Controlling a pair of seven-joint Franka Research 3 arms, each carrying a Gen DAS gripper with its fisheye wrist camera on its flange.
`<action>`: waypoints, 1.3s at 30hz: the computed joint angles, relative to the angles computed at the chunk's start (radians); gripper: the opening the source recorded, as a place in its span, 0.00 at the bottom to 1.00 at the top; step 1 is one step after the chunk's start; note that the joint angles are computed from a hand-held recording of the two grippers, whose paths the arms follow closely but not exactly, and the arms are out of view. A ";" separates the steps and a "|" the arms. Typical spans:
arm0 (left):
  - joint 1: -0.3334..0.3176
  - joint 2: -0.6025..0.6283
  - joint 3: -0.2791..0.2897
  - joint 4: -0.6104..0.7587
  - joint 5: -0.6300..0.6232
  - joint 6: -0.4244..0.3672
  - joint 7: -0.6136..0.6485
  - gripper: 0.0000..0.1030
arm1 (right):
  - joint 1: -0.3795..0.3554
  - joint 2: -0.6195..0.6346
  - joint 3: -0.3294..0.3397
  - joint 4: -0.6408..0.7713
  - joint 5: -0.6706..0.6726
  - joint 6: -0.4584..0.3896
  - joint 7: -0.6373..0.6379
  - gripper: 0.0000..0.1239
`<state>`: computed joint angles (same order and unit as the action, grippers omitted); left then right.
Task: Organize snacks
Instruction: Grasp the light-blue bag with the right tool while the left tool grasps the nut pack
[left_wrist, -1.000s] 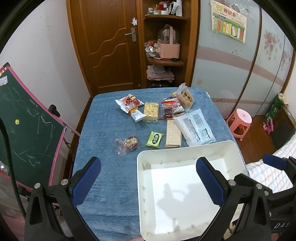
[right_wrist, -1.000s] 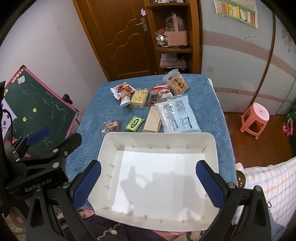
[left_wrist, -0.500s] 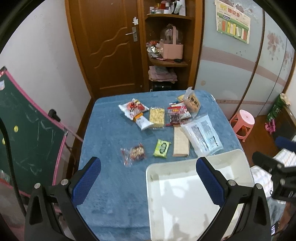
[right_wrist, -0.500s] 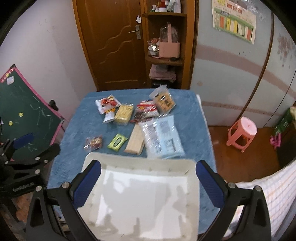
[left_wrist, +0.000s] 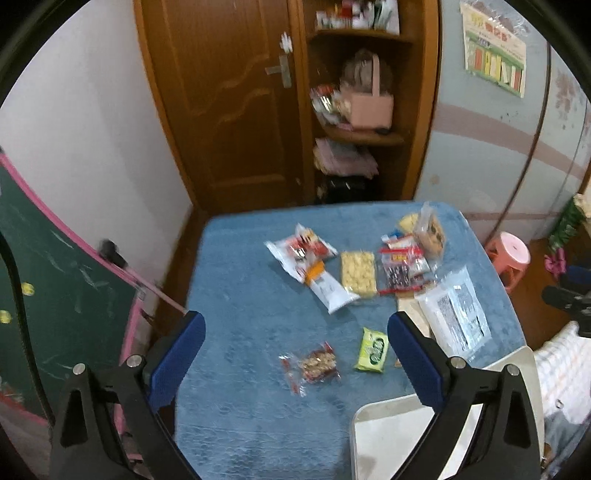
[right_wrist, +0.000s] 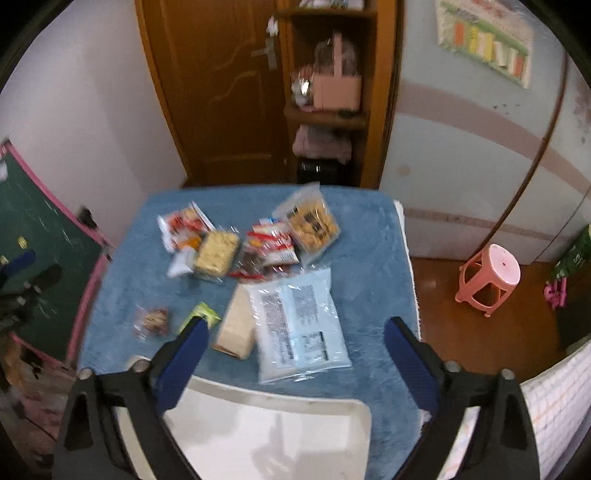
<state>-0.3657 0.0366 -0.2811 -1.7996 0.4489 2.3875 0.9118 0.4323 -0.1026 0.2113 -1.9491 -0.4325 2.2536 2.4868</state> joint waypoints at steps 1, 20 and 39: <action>0.006 0.021 0.004 0.008 -0.029 0.001 0.025 0.96 | -0.001 0.023 -0.009 0.005 0.033 0.009 -0.043 0.75; 0.033 0.323 0.010 0.135 -0.309 -0.146 0.239 0.95 | -0.034 0.306 -0.122 0.031 0.426 0.131 -0.401 0.75; 0.053 0.433 0.008 0.223 -0.388 -0.216 0.199 0.95 | -0.047 0.396 -0.115 0.117 0.688 0.070 -0.544 0.45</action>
